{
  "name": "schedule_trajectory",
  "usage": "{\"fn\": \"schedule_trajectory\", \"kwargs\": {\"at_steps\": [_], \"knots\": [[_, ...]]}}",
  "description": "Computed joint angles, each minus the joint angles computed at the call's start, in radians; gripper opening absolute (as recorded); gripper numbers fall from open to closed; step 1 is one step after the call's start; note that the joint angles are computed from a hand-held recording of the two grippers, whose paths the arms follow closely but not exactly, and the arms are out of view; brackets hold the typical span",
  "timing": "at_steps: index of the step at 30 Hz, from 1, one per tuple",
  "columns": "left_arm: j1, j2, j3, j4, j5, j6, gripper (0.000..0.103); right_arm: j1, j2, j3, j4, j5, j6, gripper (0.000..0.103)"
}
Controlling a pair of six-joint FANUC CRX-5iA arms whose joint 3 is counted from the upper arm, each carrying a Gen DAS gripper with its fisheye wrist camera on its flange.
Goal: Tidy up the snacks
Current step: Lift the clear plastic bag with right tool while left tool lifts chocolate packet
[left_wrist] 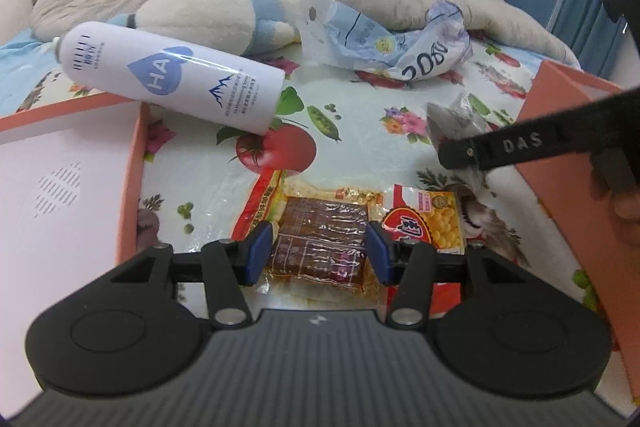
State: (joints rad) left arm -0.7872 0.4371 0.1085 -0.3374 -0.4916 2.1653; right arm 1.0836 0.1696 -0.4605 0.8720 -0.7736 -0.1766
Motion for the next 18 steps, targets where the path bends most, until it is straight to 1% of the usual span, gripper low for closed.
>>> {"fn": "schedule_trajectory", "kwargs": {"at_steps": [4, 8, 10, 15, 18], "knots": [[-0.019, -0.051, -0.044, -0.033, 0.003, 0.073, 0.057, 0.052, -0.059, -0.049, 0.026, -0.017, -0.108, 0.060], [-0.046, -0.106, -0.084, -0.090, -0.007, 0.181, 0.057, 0.123, -0.108, -0.084, 0.046, -0.069, -0.206, 0.060], [-0.055, -0.130, -0.104, -0.096, -0.009, 0.221, 0.057, 0.160, -0.128, -0.097, 0.047, -0.088, -0.258, 0.060], [-0.097, -0.194, -0.134, -0.150, -0.067, 0.334, 0.057, 0.281, -0.142, -0.096, 0.053, -0.182, -0.345, 0.060], [-0.131, -0.231, -0.144, -0.201, -0.118, 0.405, 0.057, 0.348, -0.145, -0.093, 0.066, -0.236, -0.399, 0.060]]}}
